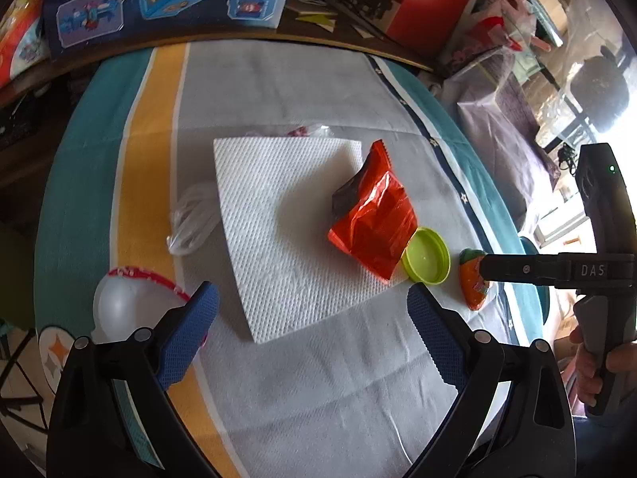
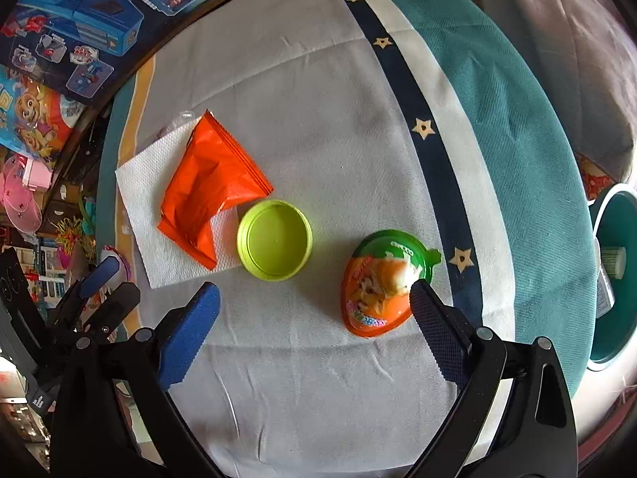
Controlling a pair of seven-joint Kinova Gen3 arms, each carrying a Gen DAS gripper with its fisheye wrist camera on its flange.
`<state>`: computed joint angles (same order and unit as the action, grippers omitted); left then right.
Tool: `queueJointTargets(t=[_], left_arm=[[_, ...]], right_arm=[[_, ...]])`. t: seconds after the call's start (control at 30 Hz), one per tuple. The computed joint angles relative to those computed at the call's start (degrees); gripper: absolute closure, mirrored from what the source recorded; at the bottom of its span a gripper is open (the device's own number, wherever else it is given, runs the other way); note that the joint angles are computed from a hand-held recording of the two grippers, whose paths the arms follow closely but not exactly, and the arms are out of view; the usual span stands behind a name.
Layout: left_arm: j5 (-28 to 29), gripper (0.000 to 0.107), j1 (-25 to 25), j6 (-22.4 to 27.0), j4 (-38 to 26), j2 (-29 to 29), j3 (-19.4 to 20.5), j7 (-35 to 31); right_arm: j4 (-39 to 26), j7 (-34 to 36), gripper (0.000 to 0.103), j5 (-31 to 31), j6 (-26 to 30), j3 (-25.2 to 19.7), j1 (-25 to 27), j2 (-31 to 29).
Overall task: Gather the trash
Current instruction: 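Grasp the red chip bag with the left tool while the right tool grasps the white paper towel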
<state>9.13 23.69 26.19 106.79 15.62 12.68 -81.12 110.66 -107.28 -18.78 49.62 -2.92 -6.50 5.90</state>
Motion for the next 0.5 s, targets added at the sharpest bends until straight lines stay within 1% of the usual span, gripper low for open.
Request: queueJointTargets(t=[0.07, 0.17, 0.27, 0.4, 0.5], left_arm=[[-3.06, 0.012, 2.33, 0.99, -2.59, 1.74, -1.01, 1.12], [-4.76, 0.012, 3.59, 3.09, -7.07, 5.39, -0.6, 0.29], [-6.6, 0.012, 5.5, 4.27, -10.55, 8.23, -1.1, 0.27], [-9.14, 0.012, 7.91, 5.53, -13.97, 11.09, -2.13, -0.12], [-10.73, 0.012, 9.07, 6.08, -15.41, 12.6, -2.87, -0.22]], right_arm=[[-0.44, -1.08, 0.011, 0.95, -0.23, 0.2, -0.14, -0.07], [-0.9, -2.07, 0.011, 1.87, -0.12, 0.69, 0.26, 0.04], [-0.87, -2.72, 0.011, 2.71, -0.05, 1.21, 0.99, 0.11], [-0.64, -2.53, 0.011, 3.04, 0.0, 1.68, 2.14, 0.59], [-0.61, -1.67, 0.011, 2.51, -0.3, 1.6, 2.71, 1.36]])
